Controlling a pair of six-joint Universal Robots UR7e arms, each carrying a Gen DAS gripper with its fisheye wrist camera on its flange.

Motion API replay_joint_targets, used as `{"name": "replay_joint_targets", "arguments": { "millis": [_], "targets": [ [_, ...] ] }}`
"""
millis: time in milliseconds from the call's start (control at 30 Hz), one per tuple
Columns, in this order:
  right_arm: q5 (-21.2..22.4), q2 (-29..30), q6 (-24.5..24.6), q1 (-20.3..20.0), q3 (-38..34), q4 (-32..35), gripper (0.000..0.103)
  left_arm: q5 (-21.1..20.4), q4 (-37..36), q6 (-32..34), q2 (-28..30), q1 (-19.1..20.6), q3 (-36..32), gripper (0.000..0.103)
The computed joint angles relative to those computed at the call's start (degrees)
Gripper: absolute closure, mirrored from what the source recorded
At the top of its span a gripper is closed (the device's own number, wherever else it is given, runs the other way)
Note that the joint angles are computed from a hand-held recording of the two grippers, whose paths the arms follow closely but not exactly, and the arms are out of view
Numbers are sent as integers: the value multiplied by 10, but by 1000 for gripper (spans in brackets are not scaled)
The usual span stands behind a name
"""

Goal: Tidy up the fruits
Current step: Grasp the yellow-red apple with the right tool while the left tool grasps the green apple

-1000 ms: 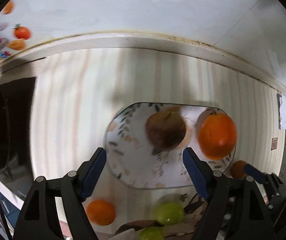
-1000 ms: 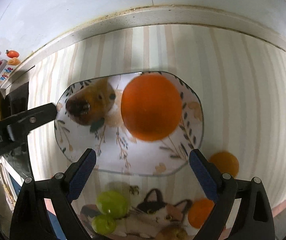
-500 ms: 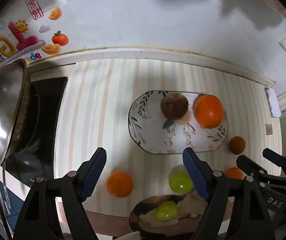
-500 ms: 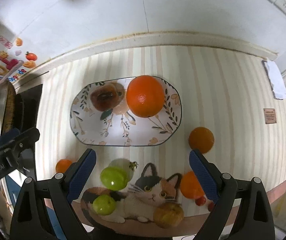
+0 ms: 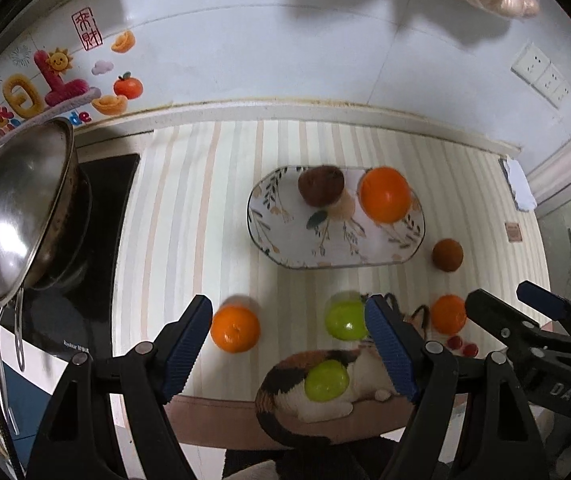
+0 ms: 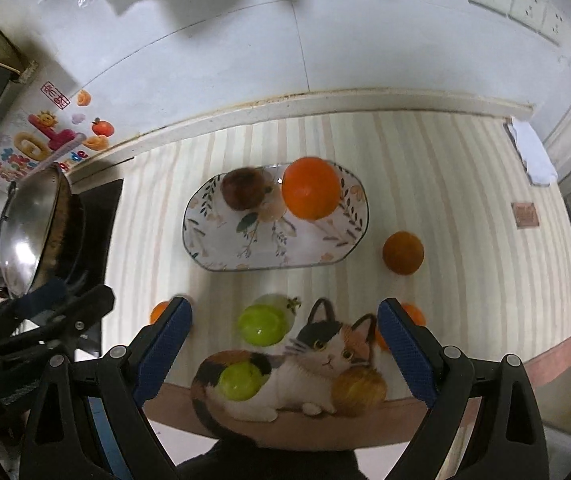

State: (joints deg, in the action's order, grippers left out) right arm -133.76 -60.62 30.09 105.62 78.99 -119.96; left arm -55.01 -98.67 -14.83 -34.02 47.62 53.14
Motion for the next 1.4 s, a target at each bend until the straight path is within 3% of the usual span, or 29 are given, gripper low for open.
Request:
{"name": "replay_joint_targets", "arguments": {
  "millis": [33, 167, 367, 667, 700, 733, 833, 867, 933, 1000, 1167, 1400],
  "targets": [
    [8, -6, 8, -1, 9, 0, 7, -1, 8, -2, -1, 1, 4, 14],
    [44, -36, 51, -19, 59, 10, 7, -15, 15, -6, -8, 8, 42, 13],
    [119, -85, 128, -88, 159, 13, 7, -46, 64, -23, 8, 27, 82, 14],
    [183, -108, 156, -159, 246, -25, 7, -44, 106, 40, 59, 29, 92, 14],
    [188, -108, 154, -163, 252, -35, 7, -39, 104, 47, 63, 28, 94, 16],
    [191, -107, 151, -166, 256, -42, 7, -31, 101, 53, 67, 26, 97, 25],
    [196, -100, 147, -172, 262, -57, 8, -28, 92, 56, 77, 25, 99, 50],
    [195, -98, 145, -173, 263, -61, 10, -31, 86, 54, 77, 26, 101, 51],
    [192, -92, 143, -174, 262, -62, 31, -25, 66, 51, 72, 24, 114, 51],
    [171, -80, 136, -164, 250, -47, 35, -29, 64, 40, 71, 25, 114, 51],
    [127, -62, 99, -145, 239, -27, 35, -62, 92, 16, 85, 41, 81, 49],
    [132, -55, 98, -147, 232, -33, 35, -47, 75, 12, 90, 36, 87, 56]
  ]
}}
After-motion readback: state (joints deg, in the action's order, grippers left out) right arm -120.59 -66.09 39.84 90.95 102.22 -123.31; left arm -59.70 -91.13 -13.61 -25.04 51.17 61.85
